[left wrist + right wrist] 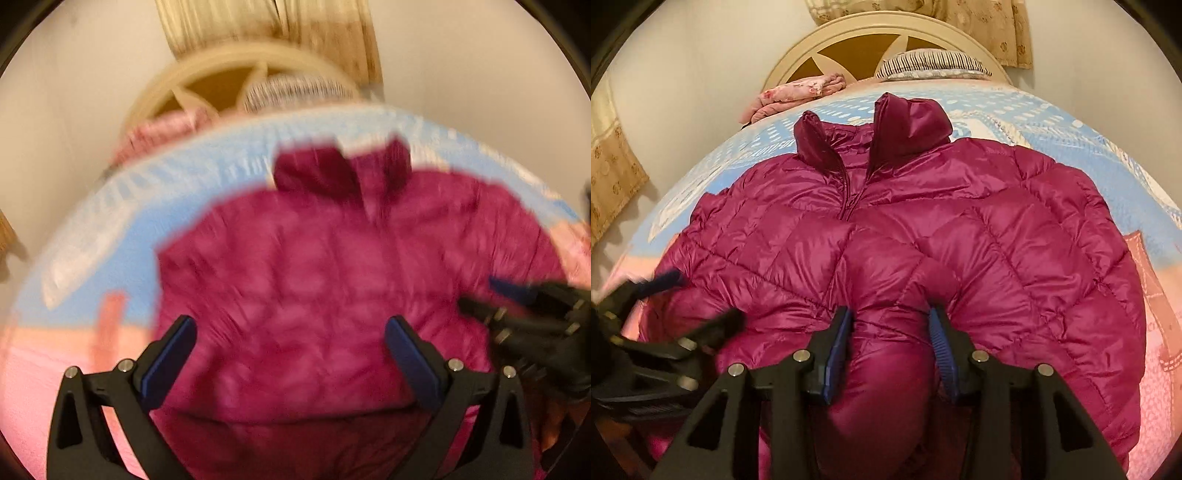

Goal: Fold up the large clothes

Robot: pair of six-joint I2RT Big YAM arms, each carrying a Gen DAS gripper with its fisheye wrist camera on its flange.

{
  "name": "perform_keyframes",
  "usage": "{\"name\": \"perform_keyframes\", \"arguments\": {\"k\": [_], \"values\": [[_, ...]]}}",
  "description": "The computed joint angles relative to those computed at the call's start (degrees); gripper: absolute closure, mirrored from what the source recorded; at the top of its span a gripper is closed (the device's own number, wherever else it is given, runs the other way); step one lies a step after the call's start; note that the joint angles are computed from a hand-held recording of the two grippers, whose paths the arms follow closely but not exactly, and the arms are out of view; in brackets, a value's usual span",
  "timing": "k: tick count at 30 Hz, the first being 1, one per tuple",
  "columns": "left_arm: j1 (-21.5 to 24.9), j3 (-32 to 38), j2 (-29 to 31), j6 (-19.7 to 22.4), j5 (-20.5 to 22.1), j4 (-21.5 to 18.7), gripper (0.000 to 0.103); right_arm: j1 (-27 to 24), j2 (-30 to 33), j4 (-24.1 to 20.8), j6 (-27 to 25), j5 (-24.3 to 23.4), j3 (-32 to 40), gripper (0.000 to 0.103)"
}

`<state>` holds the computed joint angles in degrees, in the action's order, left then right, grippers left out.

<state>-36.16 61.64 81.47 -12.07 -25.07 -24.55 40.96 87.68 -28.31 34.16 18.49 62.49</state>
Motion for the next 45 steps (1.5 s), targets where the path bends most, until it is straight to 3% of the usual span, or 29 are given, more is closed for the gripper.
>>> {"name": "perform_keyframes", "arguments": {"k": [4, 9, 12, 14, 18, 21, 26, 29, 33, 36, 39, 45], "values": [[2.7, 2.7, -1.4, -1.3, 3.5, 2.1, 0.000, 1.1, 0.7, -0.7, -0.3, 2.2, 0.6, 0.058], [4.6, 7.5, 6.3, -2.9, 7.5, -0.4, 0.000, 0.3, 0.0, 0.8, -0.1, 0.7, -0.4, 0.058], [4.5, 7.6, 10.6, -3.4, 7.4, -2.4, 0.000, 0.2, -0.3, 1.5, 0.3, 0.2, -0.9, 0.057], [5.5, 6.5, 10.9, -4.8, 10.8, -1.5, 0.000, 0.1, -0.2, 1.7, 0.5, -0.3, -0.9, 0.057], [6.7, 5.3, 10.2, -6.6, 14.3, 0.0, 0.000, -1.6, -1.8, 3.6, 1.0, -5.5, -2.2, 0.055], [6.2, 5.6, 10.6, -6.4, 13.3, -0.6, 0.000, -3.8, -3.2, 2.7, 2.2, -8.8, -0.9, 0.052], [6.0, 5.6, 10.5, -6.6, 13.0, -0.6, 0.000, -6.6, 1.6, -6.7, 1.0, -9.4, 12.7, 0.045], [6.6, 5.6, 10.6, -6.7, 14.1, -0.1, 0.000, -7.9, 9.4, -15.3, 0.1, -8.0, 25.7, 0.036], [6.8, 5.7, 10.6, -6.7, 14.4, -0.3, 0.000, -12.2, 19.6, -25.4, 2.1, -12.4, 40.7, 0.030], [6.8, 6.0, 10.8, -6.6, 14.3, -0.8, 0.000, -13.4, 25.7, -30.0, 2.5, -13.4, 49.1, 0.028], [7.1, 6.3, 11.1, -6.7, 15.1, -0.9, 0.000, -14.3, 32.0, -37.2, 1.7, -15.3, 58.2, 0.019], [7.4, 6.3, 11.2, -6.8, 15.6, -0.5, 0.000, -14.2, 36.8, -43.1, -1.6, -12.8, 65.2, 0.019]]}}
